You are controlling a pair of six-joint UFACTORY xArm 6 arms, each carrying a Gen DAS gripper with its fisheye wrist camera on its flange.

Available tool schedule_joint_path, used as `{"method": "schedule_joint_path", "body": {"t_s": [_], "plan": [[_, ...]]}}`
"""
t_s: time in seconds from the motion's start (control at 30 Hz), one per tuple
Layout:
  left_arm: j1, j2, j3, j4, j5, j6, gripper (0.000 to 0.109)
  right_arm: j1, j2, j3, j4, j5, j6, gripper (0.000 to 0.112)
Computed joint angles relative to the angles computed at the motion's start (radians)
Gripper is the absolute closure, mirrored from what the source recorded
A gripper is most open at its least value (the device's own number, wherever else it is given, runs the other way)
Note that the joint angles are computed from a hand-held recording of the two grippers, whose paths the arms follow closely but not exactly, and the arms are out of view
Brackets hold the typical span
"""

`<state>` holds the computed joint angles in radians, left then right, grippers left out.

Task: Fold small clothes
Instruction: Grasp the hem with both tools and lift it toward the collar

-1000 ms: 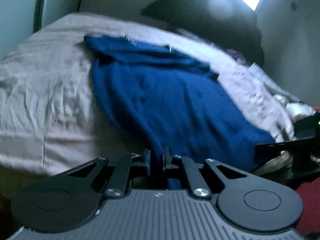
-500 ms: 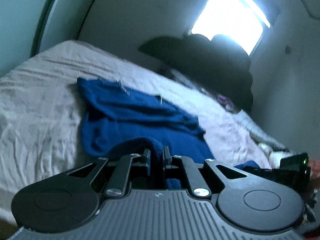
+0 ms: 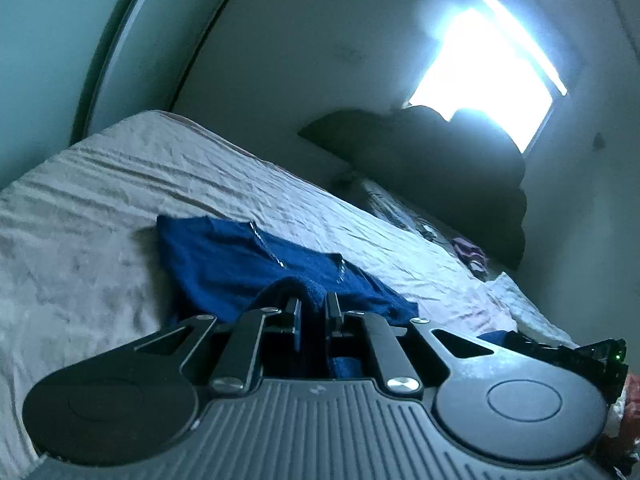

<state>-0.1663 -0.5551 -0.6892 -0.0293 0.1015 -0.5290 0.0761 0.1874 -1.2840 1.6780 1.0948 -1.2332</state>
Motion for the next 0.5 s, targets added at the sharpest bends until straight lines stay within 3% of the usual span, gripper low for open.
{"method": "schedule_joint_path", "body": {"t_s": [0.3, 0.5], "plan": [[0.046, 0.310, -0.280, -0.242, 0.029, 0.258, 0.098, 0.046, 0.285, -0.362, -0.002, -0.096, 0.151, 0.101], [0.096, 0.549, -0.509, -0.187, 0.074, 0.228, 0.098, 0.077, 0.560, -0.737, -0.098, -0.182, 0.336, 0.101]]}}
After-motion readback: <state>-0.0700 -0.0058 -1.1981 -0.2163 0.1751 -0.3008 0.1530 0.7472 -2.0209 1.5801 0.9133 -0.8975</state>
